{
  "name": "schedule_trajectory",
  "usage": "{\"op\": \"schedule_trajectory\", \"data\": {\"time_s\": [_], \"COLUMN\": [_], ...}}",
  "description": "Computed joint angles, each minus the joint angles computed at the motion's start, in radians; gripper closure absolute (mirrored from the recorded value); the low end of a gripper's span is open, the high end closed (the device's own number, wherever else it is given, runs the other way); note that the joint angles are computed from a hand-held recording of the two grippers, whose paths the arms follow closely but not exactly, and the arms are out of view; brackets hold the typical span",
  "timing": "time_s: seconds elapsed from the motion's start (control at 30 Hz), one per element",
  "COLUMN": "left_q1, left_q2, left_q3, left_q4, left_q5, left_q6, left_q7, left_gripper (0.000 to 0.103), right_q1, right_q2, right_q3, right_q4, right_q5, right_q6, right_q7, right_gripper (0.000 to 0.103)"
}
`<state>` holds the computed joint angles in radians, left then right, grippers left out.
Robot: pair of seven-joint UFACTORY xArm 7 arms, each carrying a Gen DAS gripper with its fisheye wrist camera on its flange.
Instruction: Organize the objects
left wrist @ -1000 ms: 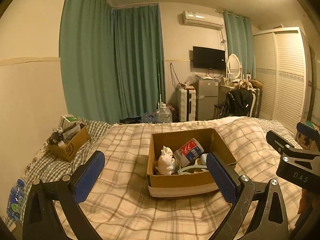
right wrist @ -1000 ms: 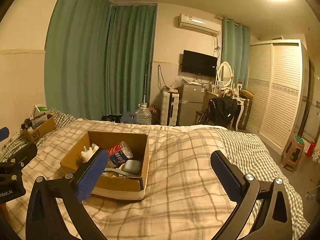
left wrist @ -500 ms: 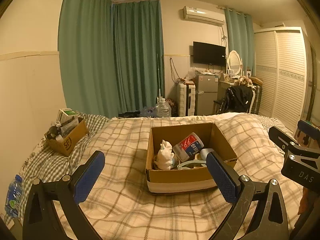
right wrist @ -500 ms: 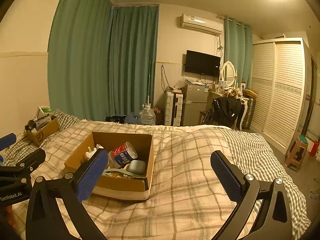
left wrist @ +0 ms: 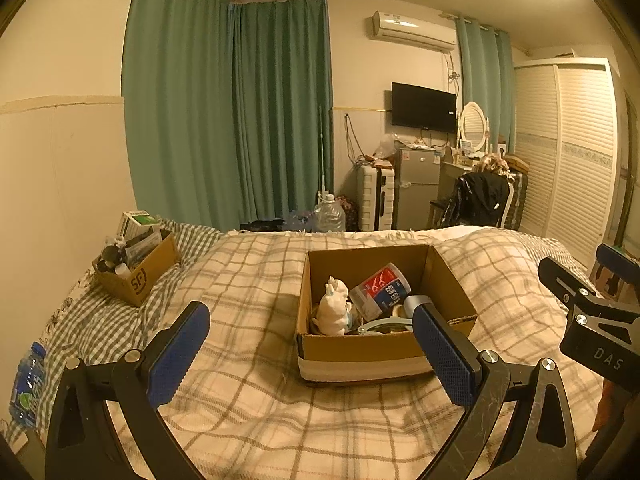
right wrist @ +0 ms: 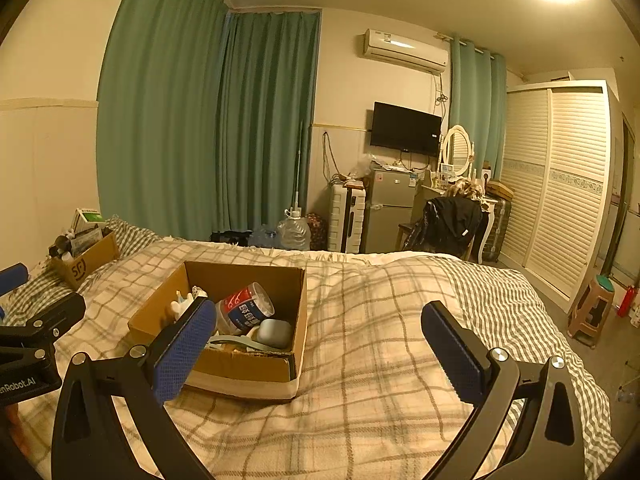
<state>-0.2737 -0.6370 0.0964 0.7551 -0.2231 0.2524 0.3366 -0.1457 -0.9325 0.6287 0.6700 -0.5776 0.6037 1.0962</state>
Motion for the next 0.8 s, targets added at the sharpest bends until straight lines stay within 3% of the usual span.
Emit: {"op": "schedule_trajectory", "data": {"time_s": [0.8], "left_q1": [-0.006], "left_q2": [0.022], "left_q3": [0.02], "left_q4": [0.01], "left_q5": [-0.023], "left_q6": [0.003], "left_q7": [0.015], "left_gripper": [0.0], "right_q1": [0.002], "right_q2": [0.032], "right_q3": [0.015], "right_q4": [0.02], "right_q5": [-0.022], "right_q6": [0.025], "right_q7": [0.013], "right_gripper": [0.0]}}
